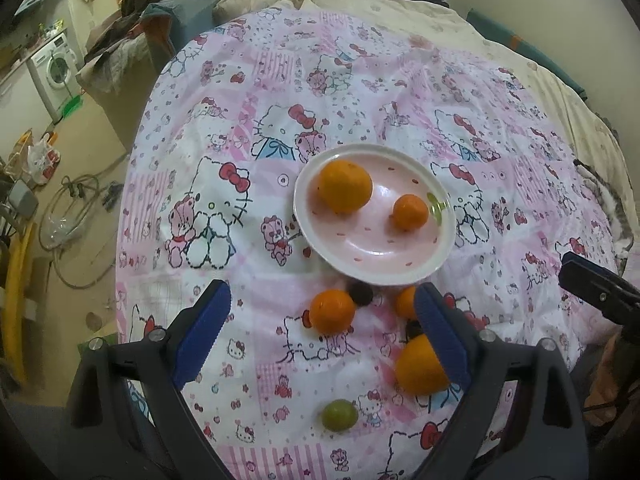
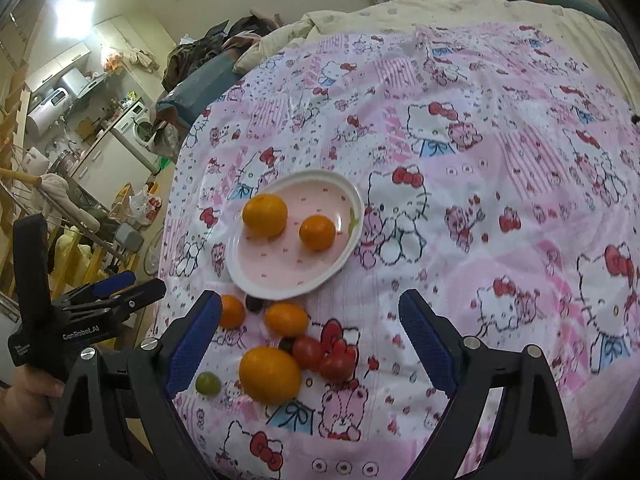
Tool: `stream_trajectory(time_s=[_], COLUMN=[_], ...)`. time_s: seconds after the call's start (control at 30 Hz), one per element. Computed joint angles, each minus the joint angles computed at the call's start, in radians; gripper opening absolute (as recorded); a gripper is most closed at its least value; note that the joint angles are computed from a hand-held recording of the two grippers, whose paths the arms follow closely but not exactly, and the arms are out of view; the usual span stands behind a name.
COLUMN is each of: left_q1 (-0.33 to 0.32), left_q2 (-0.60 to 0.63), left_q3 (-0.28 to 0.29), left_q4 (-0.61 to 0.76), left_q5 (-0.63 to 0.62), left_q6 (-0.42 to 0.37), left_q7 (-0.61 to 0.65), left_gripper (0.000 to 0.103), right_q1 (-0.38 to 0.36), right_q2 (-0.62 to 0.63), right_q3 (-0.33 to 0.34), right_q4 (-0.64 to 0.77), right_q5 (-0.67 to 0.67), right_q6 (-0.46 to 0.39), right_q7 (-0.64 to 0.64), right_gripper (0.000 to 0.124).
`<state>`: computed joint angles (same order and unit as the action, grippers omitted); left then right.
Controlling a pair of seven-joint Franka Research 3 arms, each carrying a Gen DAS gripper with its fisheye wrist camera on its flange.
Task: Organize fruits
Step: 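Lift both open tools away from the plate back toward the fruit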
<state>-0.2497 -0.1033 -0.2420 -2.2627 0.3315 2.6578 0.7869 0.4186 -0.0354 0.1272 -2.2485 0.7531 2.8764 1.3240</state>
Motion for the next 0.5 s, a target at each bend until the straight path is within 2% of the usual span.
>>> stream_trajectory(time_s=[0.23, 0.43, 0.5], left_q1=[-0.002, 0.011, 0.011], left_q2=[-0.014, 0.015, 0.023], left_q3=[-0.002, -0.005, 0.003], left_q4=[-0.026, -0.009, -0.007], left_q5=[-0.008, 0.040, 0.018], left_q6=[0.003, -0.004, -0.005], left_q7=[-0.032, -0.097, -0.095], left_gripper=[0.091, 0.091, 0.091], right_q1=[-0.001, -0.016, -0.020], right_q2=[0.019, 0.059, 0.065], right_q3=[0.002, 0.004, 0.007], right_q4=[0.006, 0.042, 0.047], right_q5=[-0.008, 0.066, 0.090], right_q6=[-0.027, -0.078, -0.087], right_q7=[0.030, 0.018, 0.009], right_gripper=[0.092, 0.092, 0.092])
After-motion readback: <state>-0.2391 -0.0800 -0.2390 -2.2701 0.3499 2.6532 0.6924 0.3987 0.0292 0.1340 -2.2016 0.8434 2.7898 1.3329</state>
